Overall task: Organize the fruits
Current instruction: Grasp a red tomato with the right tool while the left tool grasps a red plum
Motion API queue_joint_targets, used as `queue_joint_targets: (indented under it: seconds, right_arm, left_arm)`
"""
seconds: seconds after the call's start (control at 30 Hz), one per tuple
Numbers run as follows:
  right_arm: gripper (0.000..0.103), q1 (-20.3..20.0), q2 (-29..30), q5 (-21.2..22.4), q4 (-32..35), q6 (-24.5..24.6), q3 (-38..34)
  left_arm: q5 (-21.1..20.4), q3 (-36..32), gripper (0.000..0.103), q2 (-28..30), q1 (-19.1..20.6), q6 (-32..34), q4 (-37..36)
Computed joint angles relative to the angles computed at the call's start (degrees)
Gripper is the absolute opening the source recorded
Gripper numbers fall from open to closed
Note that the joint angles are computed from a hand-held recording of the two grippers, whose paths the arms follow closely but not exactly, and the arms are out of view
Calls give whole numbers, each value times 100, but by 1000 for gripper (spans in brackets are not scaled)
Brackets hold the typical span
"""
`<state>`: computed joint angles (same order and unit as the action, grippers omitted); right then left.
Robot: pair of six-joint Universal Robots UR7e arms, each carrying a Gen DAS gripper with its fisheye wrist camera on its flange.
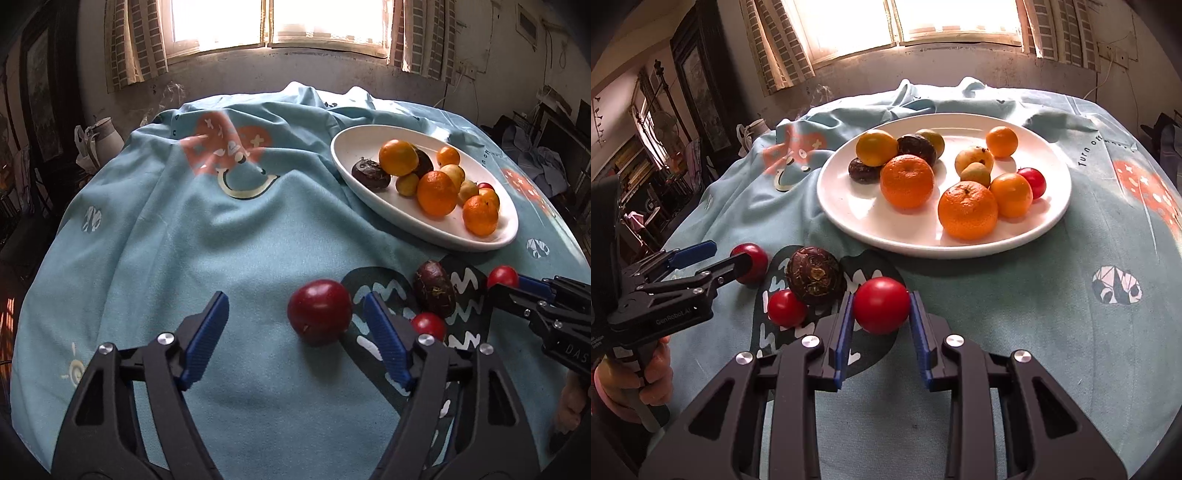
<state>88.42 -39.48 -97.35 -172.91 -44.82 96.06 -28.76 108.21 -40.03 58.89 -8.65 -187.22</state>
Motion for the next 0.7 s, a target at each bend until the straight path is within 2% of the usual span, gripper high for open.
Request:
queue_joint_targets:
  seconds: [0.3,0.4,0.47,0.5,0.53,0.7]
  right_arm:
    - [30,10,-8,20,-26,-21,11]
    - [30,9,-17,27,-23,-25,28]
    - [30,8,-21,42,-34,-35,26]
    - [30,9,-25,49,-45,-39,30]
    - [30,9,-31,54,-59,-46,38]
    - [30,8,-29,75,-127,-92,47]
  left_arm:
    - [150,-153,75,179,62,139,69]
    - [136,-215,66,198,100,67,243]
    - [-68,-200,53,157,132,76,279]
    - [-135,-192,49,154,135,120,234]
    - [-188,-182,40,158,131,191,178]
    - [-154,-186,40,207,96,275,124]
